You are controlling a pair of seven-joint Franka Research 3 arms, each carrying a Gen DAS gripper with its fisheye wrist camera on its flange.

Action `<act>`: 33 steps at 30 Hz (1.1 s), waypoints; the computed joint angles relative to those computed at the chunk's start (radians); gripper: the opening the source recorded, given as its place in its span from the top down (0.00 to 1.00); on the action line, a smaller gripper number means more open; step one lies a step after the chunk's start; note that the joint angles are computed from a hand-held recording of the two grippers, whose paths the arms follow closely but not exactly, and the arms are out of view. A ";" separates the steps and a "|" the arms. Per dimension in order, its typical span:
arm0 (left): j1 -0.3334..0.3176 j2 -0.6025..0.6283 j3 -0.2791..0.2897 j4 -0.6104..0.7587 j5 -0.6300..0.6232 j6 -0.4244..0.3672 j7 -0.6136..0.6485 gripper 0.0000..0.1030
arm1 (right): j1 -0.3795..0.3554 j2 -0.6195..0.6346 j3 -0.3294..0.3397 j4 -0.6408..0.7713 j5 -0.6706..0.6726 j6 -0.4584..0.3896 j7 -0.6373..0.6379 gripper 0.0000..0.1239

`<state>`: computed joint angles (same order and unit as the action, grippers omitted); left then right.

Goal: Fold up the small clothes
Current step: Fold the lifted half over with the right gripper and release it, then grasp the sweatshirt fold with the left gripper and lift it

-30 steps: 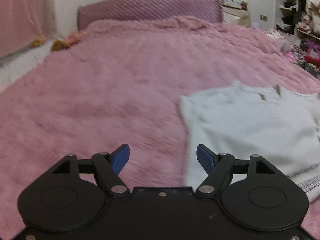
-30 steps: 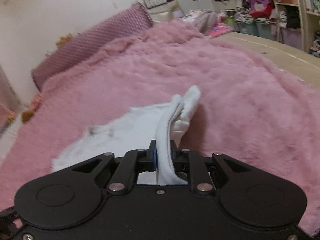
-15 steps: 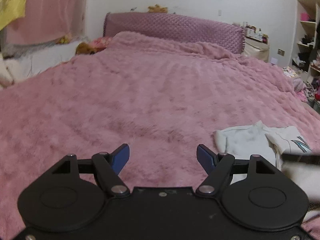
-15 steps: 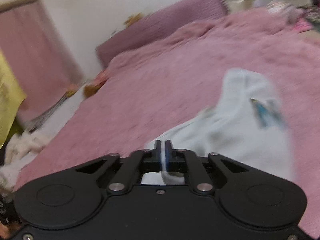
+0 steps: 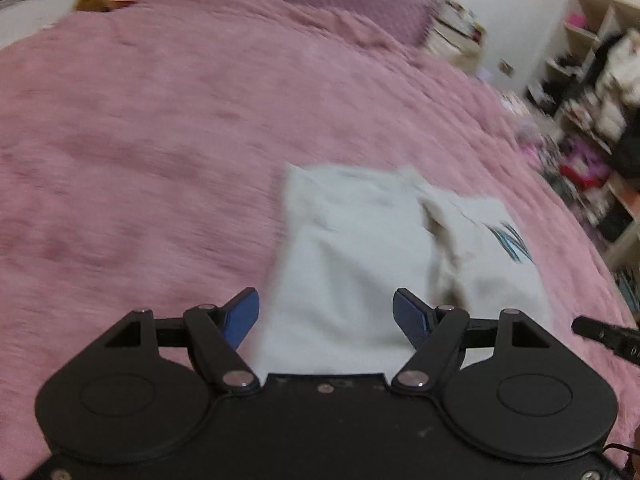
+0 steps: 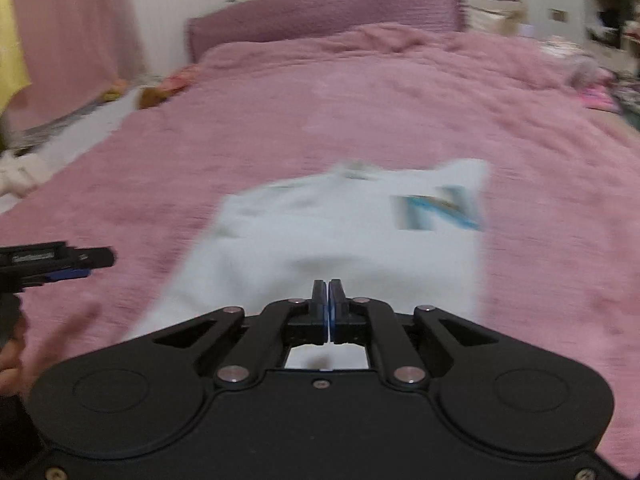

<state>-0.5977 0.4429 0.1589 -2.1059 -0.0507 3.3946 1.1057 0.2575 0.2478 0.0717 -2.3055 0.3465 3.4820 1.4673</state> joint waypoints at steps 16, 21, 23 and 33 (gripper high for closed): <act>0.061 0.375 -0.162 0.676 0.250 -0.495 -0.007 0.25 | -0.235 -0.077 -0.026 -0.137 0.023 -0.065 0.097 0.78; 0.098 0.394 -0.204 0.689 0.308 -0.467 -0.036 0.25 | -0.365 -0.077 0.054 -0.148 -0.180 -0.051 0.250 0.68; 0.102 0.397 -0.205 0.682 0.338 -0.442 -0.057 0.26 | -0.372 -0.073 0.054 -0.145 -0.232 -0.053 0.275 0.68; 0.182 0.382 -0.316 0.678 0.389 -0.511 -0.081 0.35 | -0.307 -0.080 0.003 -0.148 -0.219 -0.064 0.228 0.65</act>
